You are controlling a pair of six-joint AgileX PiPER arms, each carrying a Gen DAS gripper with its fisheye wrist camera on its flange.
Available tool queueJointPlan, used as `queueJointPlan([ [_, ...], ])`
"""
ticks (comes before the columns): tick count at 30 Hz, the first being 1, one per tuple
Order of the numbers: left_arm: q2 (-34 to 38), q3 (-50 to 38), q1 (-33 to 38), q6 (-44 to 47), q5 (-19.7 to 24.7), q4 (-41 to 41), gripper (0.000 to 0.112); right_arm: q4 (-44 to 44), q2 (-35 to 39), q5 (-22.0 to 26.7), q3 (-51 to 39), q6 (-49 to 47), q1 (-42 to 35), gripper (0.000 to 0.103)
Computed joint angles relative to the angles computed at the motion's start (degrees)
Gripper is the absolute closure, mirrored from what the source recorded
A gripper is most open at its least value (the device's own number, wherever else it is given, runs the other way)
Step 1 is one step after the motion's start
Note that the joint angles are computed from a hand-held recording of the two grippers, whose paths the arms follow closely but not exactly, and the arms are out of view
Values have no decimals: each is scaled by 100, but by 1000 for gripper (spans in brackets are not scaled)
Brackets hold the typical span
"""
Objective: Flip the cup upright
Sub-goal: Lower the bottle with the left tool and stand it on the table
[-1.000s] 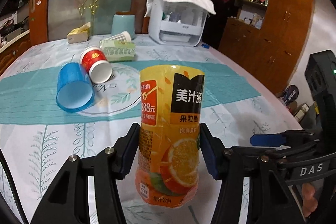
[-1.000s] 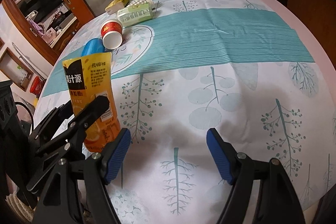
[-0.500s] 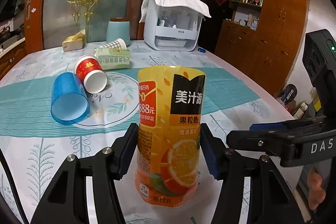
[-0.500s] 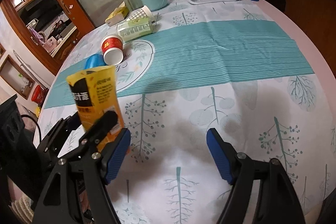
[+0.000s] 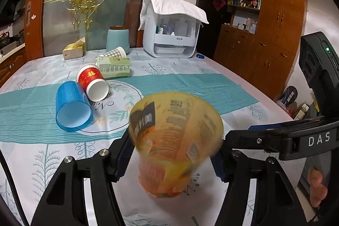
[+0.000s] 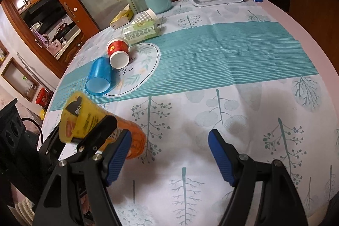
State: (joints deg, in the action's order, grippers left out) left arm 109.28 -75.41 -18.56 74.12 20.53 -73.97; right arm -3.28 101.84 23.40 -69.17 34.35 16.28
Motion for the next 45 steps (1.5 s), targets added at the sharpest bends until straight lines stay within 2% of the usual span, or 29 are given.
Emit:
queueJointPlan([
  [9,-46,-48,-41,-750,-29,758,48,3,-2,-36,54,55,18,28],
  [11,-65,-89,-47,-1113,20,1119,34,-22,-3,-48,70,75,18,28],
  [13,-114,-57,-52,-1238,-5,1232,29,0,1,-28,67,57,18,28],
  [15,-152,-55,-52,-1443,47,1447,29,18,-9,-46,101,39,6,28],
  [19,-105,-251,-79,-2494,279,2475,28,-75,-46,-65,173,130,33,28],
  [28,-350,-128,-138,-4069,418,3907,27,-294,-176,-142,352,346,145,28],
  [42,-1076,530,-135,-5452,675,5111,26,-848,-421,-212,702,1004,552,28],
  [45,-1169,573,-135,-5787,748,5425,22,-1320,-503,-167,774,1501,706,28],
])
